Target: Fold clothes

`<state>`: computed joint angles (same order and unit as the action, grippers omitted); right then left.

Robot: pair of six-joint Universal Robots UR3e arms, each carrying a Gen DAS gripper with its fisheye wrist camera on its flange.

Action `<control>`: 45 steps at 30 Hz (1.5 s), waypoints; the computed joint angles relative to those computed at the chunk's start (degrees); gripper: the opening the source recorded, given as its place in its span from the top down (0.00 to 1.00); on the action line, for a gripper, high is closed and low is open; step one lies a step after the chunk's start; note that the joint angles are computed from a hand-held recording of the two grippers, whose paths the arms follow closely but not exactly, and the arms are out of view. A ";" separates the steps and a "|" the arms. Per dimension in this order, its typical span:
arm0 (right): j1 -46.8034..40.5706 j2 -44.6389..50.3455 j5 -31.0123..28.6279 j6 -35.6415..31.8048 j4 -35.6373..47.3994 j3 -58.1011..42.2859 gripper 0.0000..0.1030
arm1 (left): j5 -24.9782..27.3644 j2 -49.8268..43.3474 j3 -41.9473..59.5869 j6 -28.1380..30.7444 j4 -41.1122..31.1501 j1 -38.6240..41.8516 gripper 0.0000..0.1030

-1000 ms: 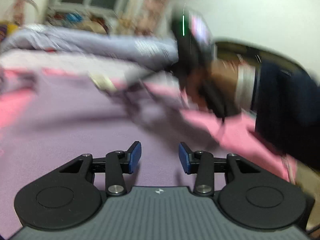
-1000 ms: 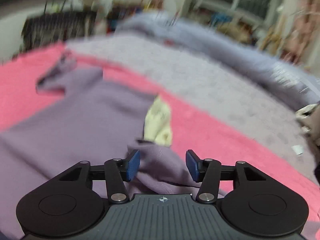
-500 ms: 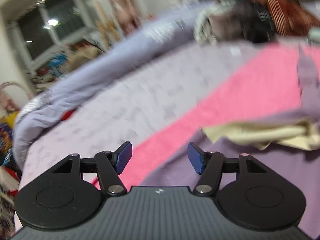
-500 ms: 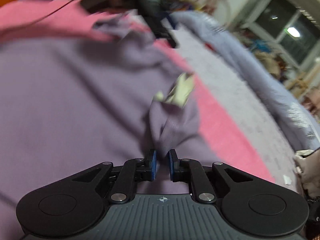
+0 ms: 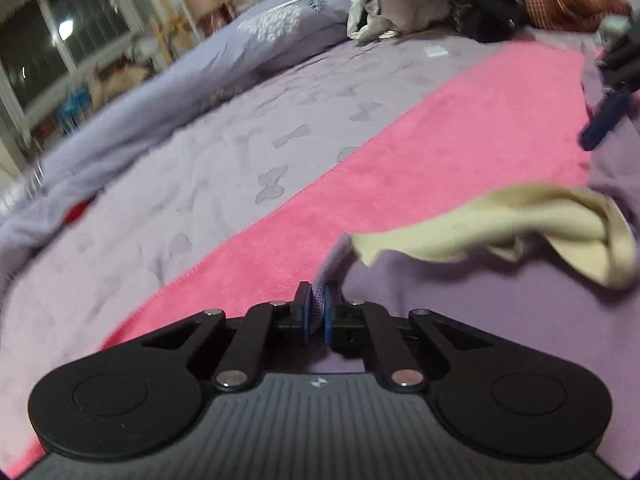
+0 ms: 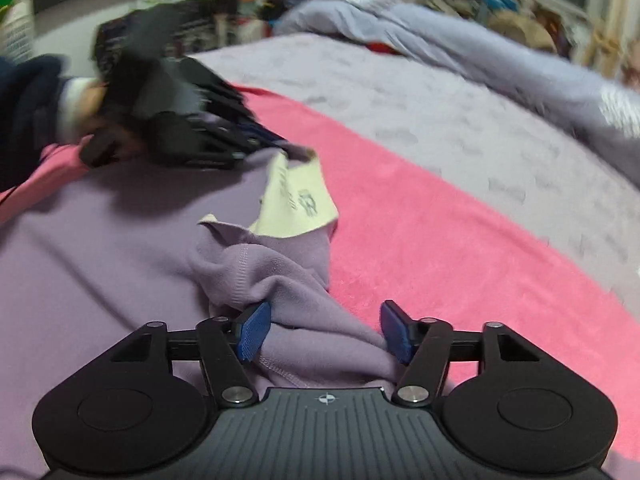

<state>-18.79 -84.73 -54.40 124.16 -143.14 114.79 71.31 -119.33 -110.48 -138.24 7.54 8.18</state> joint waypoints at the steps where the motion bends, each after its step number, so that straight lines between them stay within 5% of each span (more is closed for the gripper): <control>1: 0.52 1.14 0.90 2.31 -1.94 -0.08 0.73 | 1.34 0.42 -1.62 0.57 2.50 -0.66 0.98; 2: 0.18 -0.12 1.40 0.91 -4.47 2.24 0.85 | 1.22 0.95 -2.44 -0.52 3.32 -0.23 0.98; 7: -3.14 -9.68 -2.06 11.05 -30.79 17.11 0.90 | 5.54 2.75 -5.23 -10.15 13.77 1.45 0.97; 11: 2.36 2.17 -19.28 20.66 -56.95 15.89 0.92 | 11.50 1.41 -4.70 -15.80 18.55 0.65 0.97; 14: 6.18 11.01 -28.74 21.76 -50.23 7.65 0.92 | 16.54 -1.54 -1.45 -14.45 9.06 -1.58 0.97; 17: 6.11 14.18 -30.37 22.81 -36.53 1.61 0.92 | 21.30 -4.42 0.36 -12.29 11.13 -4.63 0.98; 19: 4.37 13.21 -25.32 27.25 -35.88 1.33 0.86 | 21.11 -4.61 0.38 -12.27 11.56 -4.53 0.99; 22: -3.97 9.73 -5.35 30.76 -28.92 0.28 0.39 | 17.66 -3.53 0.22 -14.16 9.73 -2.62 0.99; 24: -5.83 9.12 2.41 26.63 -16.37 -4.71 0.38 | 15.94 -2.74 -0.60 -14.93 9.33 -1.59 0.99; 26: -0.78 12.36 -0.85 23.24 -6.15 -12.94 0.36 | 16.03 -3.03 -0.93 -15.00 10.05 -1.68 0.99; 27: 3.95 14.72 -7.46 24.24 -8.24 -14.90 0.45 | 16.30 -3.27 -1.23 -14.87 10.72 -1.83 0.99; 29: 9.85 15.77 -15.97 28.61 -15.63 -14.05 0.91 | 17.32 -3.60 -1.26 -14.64 11.40 -2.49 0.98; 33: 16.08 16.70 -29.21 28.86 -33.53 -11.12 0.93 | 12.41 1.32 -1.80 -17.15 6.55 -0.01 0.97; 37: 13.58 20.14 -32.75 30.93 -39.93 -12.91 0.93 | 6.32 3.90 -1.60 -17.99 6.56 2.52 0.94; 39: 12.53 22.63 -33.81 33.06 -40.56 -14.66 0.93 | 6.87 3.16 -0.11 -17.34 6.30 1.98 0.94; 42: 13.50 31.41 -35.91 33.32 -39.21 -19.27 0.91 | 15.30 -3.53 4.31 -13.68 4.07 -1.31 0.90; 43: 13.96 34.61 -36.74 32.70 -44.10 -18.80 0.90 | 16.83 -6.19 3.52 -13.11 9.32 -1.97 0.90; 45: 15.54 39.52 -39.70 30.31 -53.30 -17.94 0.84 | 20.19 -7.22 5.81 -12.79 8.50 -3.86 0.89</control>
<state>-3.25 -45.21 -94.11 154.47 -196.44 96.84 91.50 -126.55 -104.68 -151.03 16.04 4.32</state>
